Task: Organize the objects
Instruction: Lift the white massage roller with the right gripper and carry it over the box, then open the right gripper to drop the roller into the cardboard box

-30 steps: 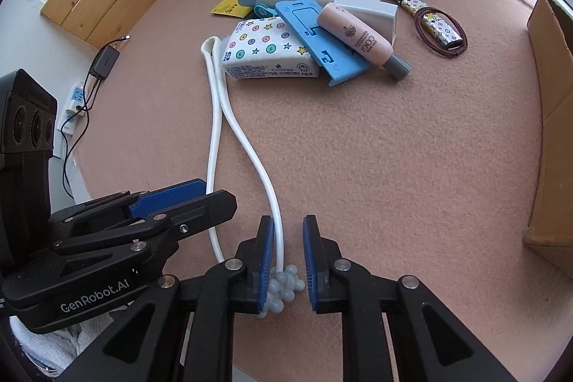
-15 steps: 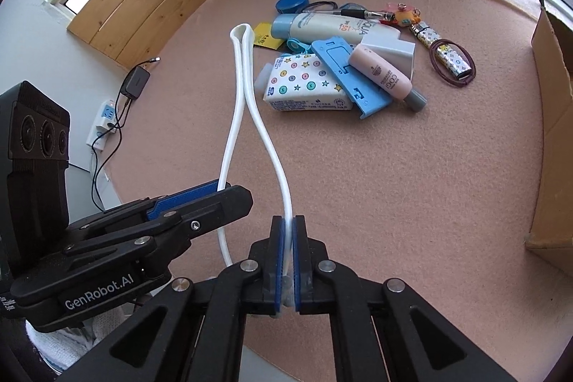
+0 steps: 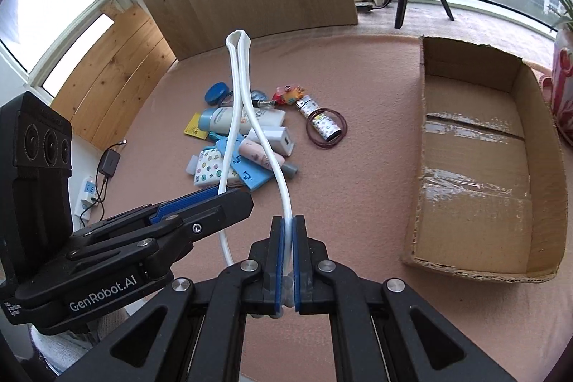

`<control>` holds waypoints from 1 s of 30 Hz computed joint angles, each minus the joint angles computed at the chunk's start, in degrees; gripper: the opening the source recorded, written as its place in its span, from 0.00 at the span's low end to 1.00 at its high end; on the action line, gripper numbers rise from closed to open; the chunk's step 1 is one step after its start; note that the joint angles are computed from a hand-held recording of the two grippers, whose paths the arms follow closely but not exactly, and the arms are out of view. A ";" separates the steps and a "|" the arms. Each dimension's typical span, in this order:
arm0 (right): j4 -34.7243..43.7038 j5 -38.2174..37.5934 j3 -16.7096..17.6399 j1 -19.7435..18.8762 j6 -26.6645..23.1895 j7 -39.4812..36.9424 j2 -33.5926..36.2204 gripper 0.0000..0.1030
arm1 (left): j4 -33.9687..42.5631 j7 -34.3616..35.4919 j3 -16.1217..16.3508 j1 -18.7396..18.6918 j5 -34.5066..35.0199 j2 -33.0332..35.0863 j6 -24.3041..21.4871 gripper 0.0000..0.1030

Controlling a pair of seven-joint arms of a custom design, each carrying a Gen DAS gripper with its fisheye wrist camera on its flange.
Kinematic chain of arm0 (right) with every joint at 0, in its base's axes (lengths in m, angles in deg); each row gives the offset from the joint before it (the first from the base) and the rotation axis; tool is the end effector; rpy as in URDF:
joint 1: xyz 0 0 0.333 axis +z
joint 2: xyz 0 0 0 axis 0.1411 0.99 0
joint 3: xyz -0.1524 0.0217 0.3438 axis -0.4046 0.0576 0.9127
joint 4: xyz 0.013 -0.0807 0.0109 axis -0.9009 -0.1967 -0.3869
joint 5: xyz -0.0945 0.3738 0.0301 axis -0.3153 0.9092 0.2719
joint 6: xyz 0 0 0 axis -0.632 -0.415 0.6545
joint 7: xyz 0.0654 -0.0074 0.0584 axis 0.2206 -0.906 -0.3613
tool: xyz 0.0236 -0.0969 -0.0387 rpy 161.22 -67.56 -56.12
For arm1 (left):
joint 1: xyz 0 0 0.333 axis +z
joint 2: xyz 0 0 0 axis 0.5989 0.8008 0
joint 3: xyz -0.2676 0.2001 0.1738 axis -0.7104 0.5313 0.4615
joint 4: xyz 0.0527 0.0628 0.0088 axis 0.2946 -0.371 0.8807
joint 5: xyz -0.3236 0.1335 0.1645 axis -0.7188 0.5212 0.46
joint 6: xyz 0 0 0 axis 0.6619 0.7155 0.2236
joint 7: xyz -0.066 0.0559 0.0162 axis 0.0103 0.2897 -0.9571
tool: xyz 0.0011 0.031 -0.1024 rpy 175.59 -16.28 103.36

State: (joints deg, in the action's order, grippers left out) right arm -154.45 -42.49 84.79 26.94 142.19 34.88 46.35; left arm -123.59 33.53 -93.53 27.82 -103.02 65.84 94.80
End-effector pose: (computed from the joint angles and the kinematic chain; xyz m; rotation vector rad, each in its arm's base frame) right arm 0.6214 0.3661 0.5285 -2.2686 1.1855 0.1369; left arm 0.5664 -0.1744 0.5230 -2.3152 1.6290 -1.0867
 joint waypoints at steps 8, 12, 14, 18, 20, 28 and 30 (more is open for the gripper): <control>-0.64 -3.99 -3.29 -1.76 5.57 6.91 0.04 0.04 | 17.24 4.94 -1.84 -1.60 -0.09 12.37 -5.88 0.23; 1.12 -5.61 -3.83 -3.31 5.18 9.95 1.64 0.04 | 23.57 4.63 -1.32 -3.38 2.22 16.64 -8.82 0.23; 2.00 -6.98 -4.15 -3.62 4.98 11.41 2.40 0.04 | 26.38 4.55 -1.25 -3.83 2.71 18.66 -9.92 0.23; 2.32 -9.37 -4.42 -4.24 5.84 12.41 2.95 0.04 | 29.46 1.17 1.70 -6.56 7.33 20.70 -11.79 0.45; 2.00 -12.15 -5.77 -3.32 7.35 15.78 2.85 0.09 | 28.43 -1.88 3.33 -7.56 9.82 20.10 -11.33 0.61; 4.24 -8.15 -1.10 -6.21 4.71 11.04 4.24 0.30 | 18.76 -7.31 5.06 -5.86 14.03 13.55 -8.25 0.61; 4.97 -7.17 -0.33 -5.86 3.25 8.81 4.76 0.30 | 14.91 -10.13 6.15 -5.65 16.08 10.93 -7.65 0.61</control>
State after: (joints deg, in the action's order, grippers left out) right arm -149.48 -49.66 84.46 21.08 145.43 43.69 51.11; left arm -108.67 23.41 -87.38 22.16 -86.93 76.77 87.15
